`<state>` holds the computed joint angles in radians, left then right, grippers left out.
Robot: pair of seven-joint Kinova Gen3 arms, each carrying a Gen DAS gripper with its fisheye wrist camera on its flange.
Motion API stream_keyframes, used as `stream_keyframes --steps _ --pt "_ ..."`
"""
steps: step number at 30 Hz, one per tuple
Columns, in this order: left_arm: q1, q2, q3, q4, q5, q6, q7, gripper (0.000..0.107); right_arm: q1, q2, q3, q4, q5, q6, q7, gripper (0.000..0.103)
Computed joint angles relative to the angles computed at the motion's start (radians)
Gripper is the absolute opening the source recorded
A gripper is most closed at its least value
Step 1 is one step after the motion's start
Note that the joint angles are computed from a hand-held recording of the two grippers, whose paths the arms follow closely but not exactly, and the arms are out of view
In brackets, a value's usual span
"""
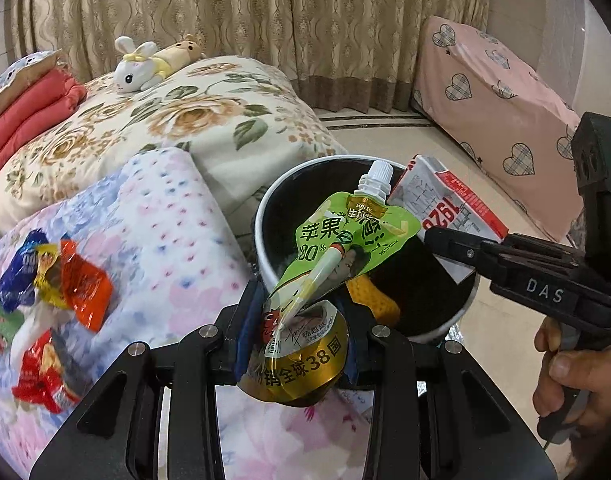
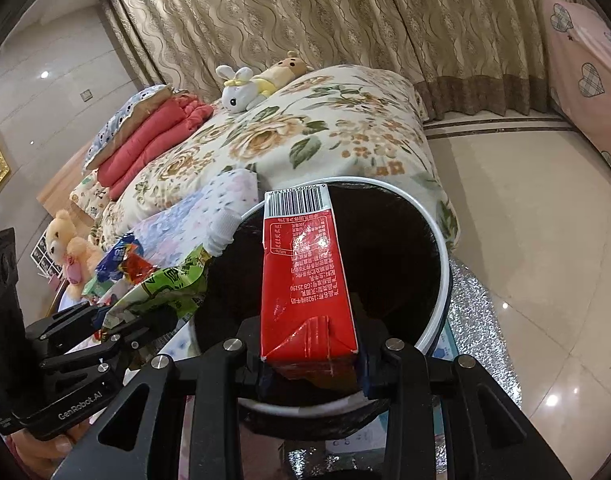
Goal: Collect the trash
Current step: 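Open the left tool over the bin while the right tool drops the red carton inside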
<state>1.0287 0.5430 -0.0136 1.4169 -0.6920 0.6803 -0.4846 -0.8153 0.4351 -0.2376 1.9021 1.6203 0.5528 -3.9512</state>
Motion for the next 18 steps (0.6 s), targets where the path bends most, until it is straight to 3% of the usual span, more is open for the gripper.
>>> stream_keyframes --steps 15,17,18 --pt "-0.029 0.057 0.006 -0.091 0.085 0.021 -0.099 0.039 0.018 0.012 0.047 -0.038 -0.095 -0.068 0.120 0.033" --pt "-0.028 0.053 0.003 -0.089 0.088 0.015 -0.105 0.046 0.014 0.013 0.059 -0.041 -0.104 -0.078 0.128 0.036" --pt "-0.022 0.050 -0.004 -0.084 0.085 0.010 -0.099 0.057 0.010 0.014 0.064 -0.042 -0.108 -0.078 0.128 0.036"
